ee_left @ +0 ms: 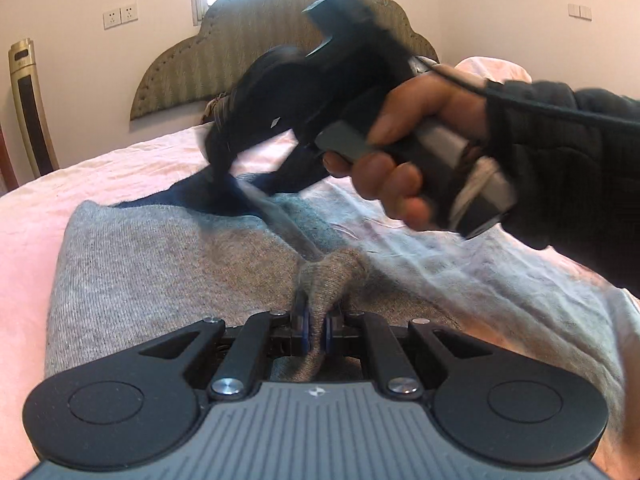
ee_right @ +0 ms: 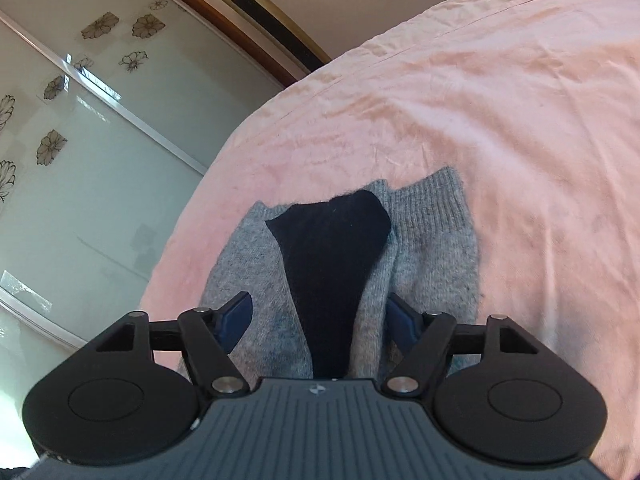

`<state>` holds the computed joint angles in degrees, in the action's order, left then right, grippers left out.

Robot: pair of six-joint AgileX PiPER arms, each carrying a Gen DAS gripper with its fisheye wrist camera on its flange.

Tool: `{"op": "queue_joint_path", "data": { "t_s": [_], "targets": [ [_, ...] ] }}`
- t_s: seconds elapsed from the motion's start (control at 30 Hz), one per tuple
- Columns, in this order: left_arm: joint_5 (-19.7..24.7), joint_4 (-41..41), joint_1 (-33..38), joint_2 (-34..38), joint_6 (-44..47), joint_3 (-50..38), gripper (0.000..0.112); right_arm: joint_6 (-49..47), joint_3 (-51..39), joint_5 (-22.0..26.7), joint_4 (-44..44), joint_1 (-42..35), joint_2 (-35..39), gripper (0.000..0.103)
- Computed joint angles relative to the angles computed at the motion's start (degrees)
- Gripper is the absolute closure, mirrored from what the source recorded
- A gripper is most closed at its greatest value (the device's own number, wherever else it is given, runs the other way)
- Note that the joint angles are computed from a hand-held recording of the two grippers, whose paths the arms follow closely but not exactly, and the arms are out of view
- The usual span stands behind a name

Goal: Fold small clothes
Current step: 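Lift the held side edge with both tools and fold it over the sweater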

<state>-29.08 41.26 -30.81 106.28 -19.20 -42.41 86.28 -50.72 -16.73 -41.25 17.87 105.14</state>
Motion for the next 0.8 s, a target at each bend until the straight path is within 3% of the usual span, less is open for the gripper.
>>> {"op": "queue_joint_path", "data": {
  "t_s": [0.03,0.1,0.23,0.3,0.37,0.4,0.47,0.53,0.57,0.67,0.73,0.77,0.8],
  "targets": [
    [0.0,-0.6,-0.4,-0.8,0.6,0.6,0.105,-5.7,-1.3,1.8,4.8,1.3,1.1,0.088],
    [-1.4,-1.3,-0.7,-1.7,1.6,1.9,0.105,-17.2,-1.0,5.4,13.2,3.4,-1.6,0.087],
    [-1.4,7.3,-0.8,-1.4,-6.5,0.6,0.105,-40.1,5.0,4.1,32.2,4.6,-8.8,0.087],
    [-0.3,7.5,-1.7,0.7,-7.4,-0.4,0.105,-51.1,7.0,4.9,43.6,4.2,-9.3,0.087],
    [-2.2,11.1,-0.4,-0.1,-8.8,0.4,0.105,-54.9,7.9,5.0,49.9,3.5,-7.0,0.087],
    [-3.6,16.3,1.2,-0.7,-12.8,0.5,0.104,-53.3,9.2,2.5,49.6,3.6,-6.1,0.087],
    [-7.5,27.8,5.6,-2.1,-20.8,0.6,0.104,-47.8,11.7,-2.8,47.5,3.6,-5.8,0.076],
    [-11.3,39.3,11.0,-3.7,-27.9,0.2,0.103,-50.0,12.9,-4.4,54.5,4.8,-7.4,0.052],
    [-13.8,45.0,14.5,-4.4,-31.9,-0.4,0.103,-54.6,14.3,-6.4,60.2,5.7,-9.0,0.033],
    [-20.2,55.7,22.4,-6.4,-42.4,-4.2,0.101,-68.4,16.2,-10.1,73.5,8.4,-13.4,0.032],
    [-17.1,51.5,21.9,-7.2,-43.5,-6.0,0.084,-67.5,15.2,-9.8,71.8,8.9,-14.4,0.032],
    [-12.7,46.0,19.6,-7.4,-42.1,-6.8,0.057,-63.9,14.2,-9.4,67.6,8.4,-13.8,0.03],
    [-8.5,40.3,17.4,-7.0,-39.6,-7.6,0.021,-61.1,12.5,-8.9,64.1,8.0,-12.4,0.03]
  ]
}}
